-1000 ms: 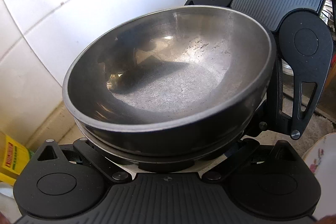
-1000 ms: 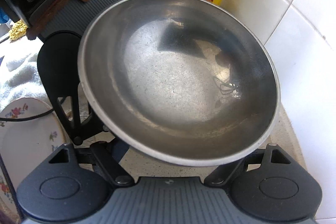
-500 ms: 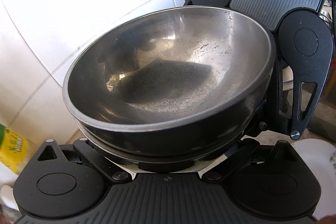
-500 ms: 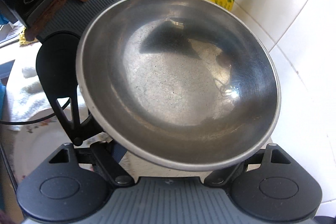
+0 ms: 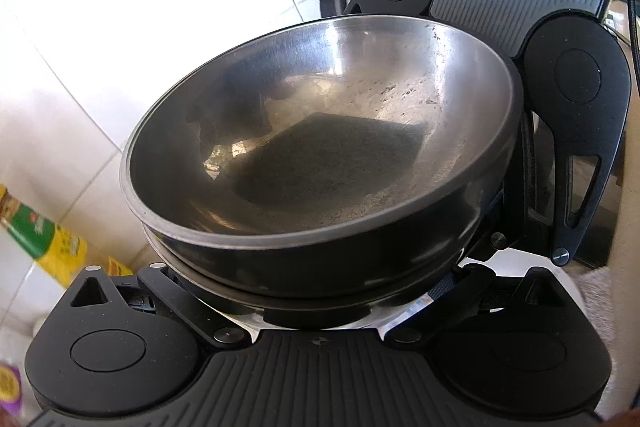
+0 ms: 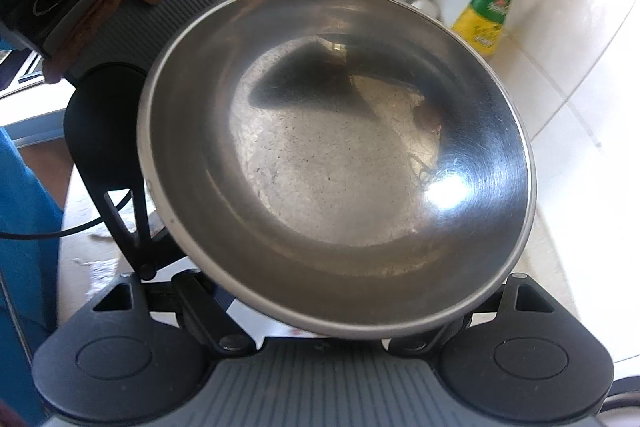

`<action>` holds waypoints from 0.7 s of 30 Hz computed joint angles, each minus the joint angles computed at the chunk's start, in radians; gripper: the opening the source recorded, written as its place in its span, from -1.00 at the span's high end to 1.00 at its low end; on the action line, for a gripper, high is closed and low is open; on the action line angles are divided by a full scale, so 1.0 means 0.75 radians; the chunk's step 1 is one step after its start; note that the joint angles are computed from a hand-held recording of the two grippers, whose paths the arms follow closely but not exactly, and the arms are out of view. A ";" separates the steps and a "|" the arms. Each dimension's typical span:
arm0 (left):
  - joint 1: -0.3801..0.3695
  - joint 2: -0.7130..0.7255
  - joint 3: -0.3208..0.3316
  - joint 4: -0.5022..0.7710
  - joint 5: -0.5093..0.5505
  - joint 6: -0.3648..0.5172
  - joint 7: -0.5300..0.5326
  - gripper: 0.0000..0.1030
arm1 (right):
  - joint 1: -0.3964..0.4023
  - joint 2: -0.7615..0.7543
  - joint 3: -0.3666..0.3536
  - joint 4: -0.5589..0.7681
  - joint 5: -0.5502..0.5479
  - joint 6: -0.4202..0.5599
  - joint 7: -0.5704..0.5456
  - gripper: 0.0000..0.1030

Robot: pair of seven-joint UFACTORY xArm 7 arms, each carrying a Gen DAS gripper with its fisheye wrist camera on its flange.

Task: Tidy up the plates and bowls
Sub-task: 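Carry the nested bowls with both tools toward the plate stack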

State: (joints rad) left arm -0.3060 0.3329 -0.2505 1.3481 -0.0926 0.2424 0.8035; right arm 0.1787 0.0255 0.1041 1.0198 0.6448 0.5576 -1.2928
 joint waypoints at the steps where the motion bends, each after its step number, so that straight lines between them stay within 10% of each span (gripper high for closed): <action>1: -0.006 -0.025 0.005 -0.033 0.001 0.004 -0.015 -0.97 | 0.005 -0.002 0.005 -0.017 0.004 -0.007 0.009 -0.63; 21: 0.054 -0.277 -0.044 -0.389 -0.585 0.121 0.584 -0.97 | 0.134 -0.028 0.047 -0.116 -0.270 -0.098 0.612 -0.63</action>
State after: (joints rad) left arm -0.2657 0.1253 -0.2834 1.0562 -0.5312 0.3329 1.2413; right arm 0.2792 0.0048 0.1392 0.9329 0.4424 0.4844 -0.8338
